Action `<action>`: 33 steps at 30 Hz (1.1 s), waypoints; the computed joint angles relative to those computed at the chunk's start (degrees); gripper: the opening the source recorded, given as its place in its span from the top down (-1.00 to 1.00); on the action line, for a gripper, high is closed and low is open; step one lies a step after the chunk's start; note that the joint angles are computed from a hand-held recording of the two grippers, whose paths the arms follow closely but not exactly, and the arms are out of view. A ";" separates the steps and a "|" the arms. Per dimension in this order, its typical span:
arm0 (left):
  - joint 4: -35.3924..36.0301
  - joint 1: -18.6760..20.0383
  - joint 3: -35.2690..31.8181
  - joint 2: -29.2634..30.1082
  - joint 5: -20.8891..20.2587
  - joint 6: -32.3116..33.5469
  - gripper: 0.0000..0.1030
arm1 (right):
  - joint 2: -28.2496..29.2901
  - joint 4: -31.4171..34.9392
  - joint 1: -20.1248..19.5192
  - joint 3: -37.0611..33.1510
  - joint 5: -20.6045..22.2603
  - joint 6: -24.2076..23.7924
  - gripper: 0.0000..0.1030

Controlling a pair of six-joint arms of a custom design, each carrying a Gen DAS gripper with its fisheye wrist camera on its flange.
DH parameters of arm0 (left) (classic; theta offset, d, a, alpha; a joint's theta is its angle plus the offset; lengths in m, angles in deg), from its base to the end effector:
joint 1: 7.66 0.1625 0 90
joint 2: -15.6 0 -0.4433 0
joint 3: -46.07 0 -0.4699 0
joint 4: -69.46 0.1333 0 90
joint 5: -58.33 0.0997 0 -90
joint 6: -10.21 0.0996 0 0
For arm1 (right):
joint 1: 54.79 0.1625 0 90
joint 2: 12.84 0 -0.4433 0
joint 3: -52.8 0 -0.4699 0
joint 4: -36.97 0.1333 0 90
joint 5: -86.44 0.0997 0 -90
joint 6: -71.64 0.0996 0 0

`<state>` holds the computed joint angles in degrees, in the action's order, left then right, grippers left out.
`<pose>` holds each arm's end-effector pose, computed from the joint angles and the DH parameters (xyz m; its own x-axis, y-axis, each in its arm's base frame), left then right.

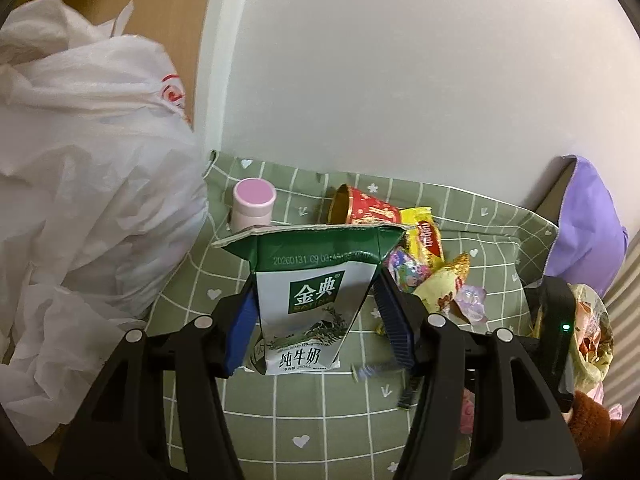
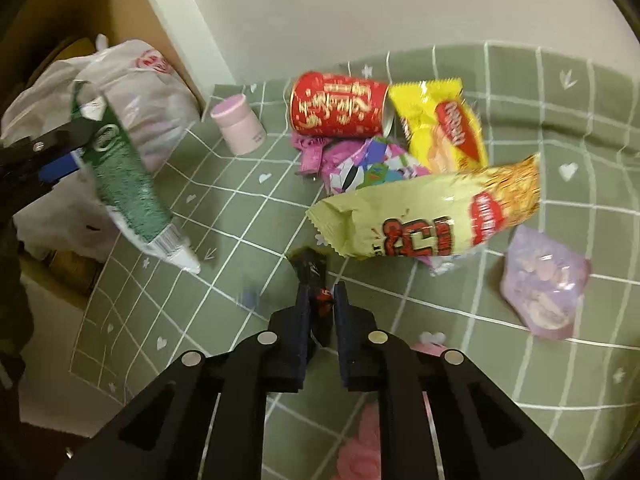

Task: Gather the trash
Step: 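Grasp a small dark wrapper with the right gripper while the left gripper holds the carton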

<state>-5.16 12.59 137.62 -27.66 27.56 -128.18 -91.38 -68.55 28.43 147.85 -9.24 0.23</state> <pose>-0.5191 -0.4248 0.0036 -0.6841 -0.6601 -0.3102 0.0511 0.3809 -0.9232 0.0474 -0.6467 0.3626 -0.4270 -0.9041 0.0152 -0.8991 0.4263 0.0993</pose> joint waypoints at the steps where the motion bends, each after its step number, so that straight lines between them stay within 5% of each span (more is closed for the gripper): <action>1: 0.02 0.01 -0.40 0.28 0.37 0.64 -0.05 | -0.42 0.05 -0.23 -0.36 0.80 -0.23 0.77; 17: -6.35 0.41 -1.81 1.53 5.48 8.57 -0.05 | -2.80 -2.54 -3.58 -7.12 7.80 -1.59 0.78; 25: -18.59 2.16 -5.15 4.68 10.17 25.33 -0.04 | -2.97 -5.28 -5.29 -10.38 10.99 -0.47 0.78; 29: -28.46 3.03 -5.93 6.47 10.83 35.95 -0.05 | -2.76 -8.87 -6.78 -9.92 9.63 -1.86 0.78; 33: -33.70 3.64 -6.79 8.04 9.54 41.86 -0.04 | -1.05 -4.88 -9.33 -11.18 6.96 0.35 0.76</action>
